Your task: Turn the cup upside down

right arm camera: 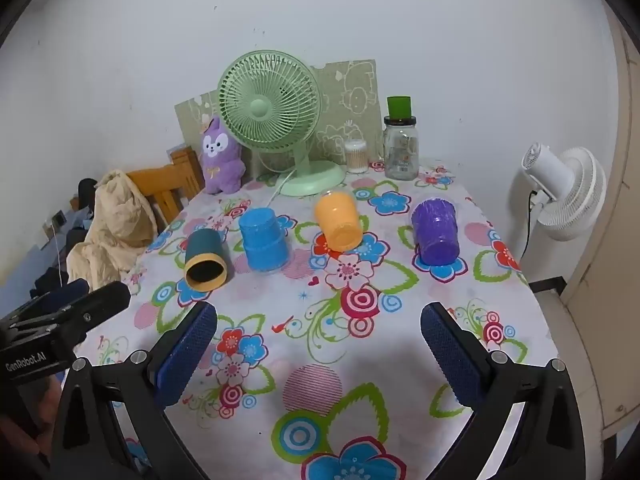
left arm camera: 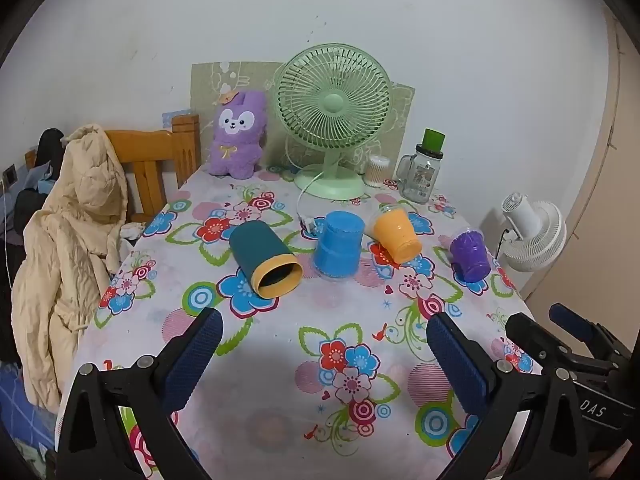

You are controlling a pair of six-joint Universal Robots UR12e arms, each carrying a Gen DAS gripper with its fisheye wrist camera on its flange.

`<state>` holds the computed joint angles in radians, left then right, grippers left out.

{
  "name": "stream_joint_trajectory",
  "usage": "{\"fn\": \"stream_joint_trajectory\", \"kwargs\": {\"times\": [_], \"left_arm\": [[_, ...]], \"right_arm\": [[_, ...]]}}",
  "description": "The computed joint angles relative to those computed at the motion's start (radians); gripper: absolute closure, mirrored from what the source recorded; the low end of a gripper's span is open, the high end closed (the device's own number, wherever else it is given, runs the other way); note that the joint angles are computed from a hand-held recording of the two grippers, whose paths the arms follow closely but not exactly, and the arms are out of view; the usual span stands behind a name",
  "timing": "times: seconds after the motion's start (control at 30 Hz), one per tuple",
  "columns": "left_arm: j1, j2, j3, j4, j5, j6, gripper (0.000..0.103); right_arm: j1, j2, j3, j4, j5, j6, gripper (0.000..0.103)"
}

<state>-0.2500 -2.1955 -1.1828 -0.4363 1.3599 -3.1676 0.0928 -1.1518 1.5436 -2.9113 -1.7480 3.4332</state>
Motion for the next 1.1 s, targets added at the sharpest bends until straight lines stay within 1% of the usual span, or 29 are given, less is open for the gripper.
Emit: {"fn": "stream_joint_trajectory", "kwargs": {"times": [0.03, 0.07, 0.13, 0.2, 0.3, 0.33, 0.4, 0.73, 0.83, 1.07, 1.1], "left_arm": [[0.001, 0.000, -0.001, 0.001, -0.006, -0.003, 0.000], [0.001, 0.000, -0.001, 0.003, -0.006, -0.002, 0.000], [0.002, 0.001, -0.003, 0.007, -0.005, 0.003, 0.000], [0.002, 0.002, -0.004, 0.011, -0.003, 0.006, 0.000], [0.004, 0.005, -0.007, 0.017, -0.004, 0.009, 0.000], [0.000, 0.000, 0.000, 0.001, 0.001, 0.001, 0.000], [0.000, 0.000, 0.000, 0.002, -0.001, 0.001, 0.000], [0.000, 0.000, 0.001, -0.004, 0.002, 0.003, 0.000], [0.000, 0.007, -0.019, 0.004, 0.000, 0.003, 0.000], [-0.003, 0.003, -0.016, 0.000, 0.005, 0.003, 0.000], [-0.004, 0.001, -0.005, -0.011, 0.004, 0.003, 0.000]], "right_arm": [[-0.001, -0.002, 0.004, -0.001, 0.004, 0.001, 0.000], [0.001, -0.004, 0.016, -0.020, -0.001, -0.006, 0.000], [-0.003, -0.006, 0.004, 0.032, 0.008, 0.012, 0.000], [-0.002, -0.002, -0.010, 0.069, 0.003, 0.011, 0.000], [0.006, 0.001, -0.013, 0.057, -0.021, 0.003, 0.000], [0.007, 0.001, -0.016, 0.061, -0.025, -0.005, 0.000], [0.009, 0.003, -0.021, 0.064, -0.033, -0.015, 0.000], [0.008, 0.002, -0.022, 0.080, -0.027, -0.023, 0.000], [0.008, 0.002, -0.024, 0.083, -0.027, -0.023, 0.000], [0.010, 0.005, -0.027, 0.093, -0.026, -0.028, 0.000], [0.010, 0.005, -0.027, 0.094, -0.026, -0.027, 0.000]]}}
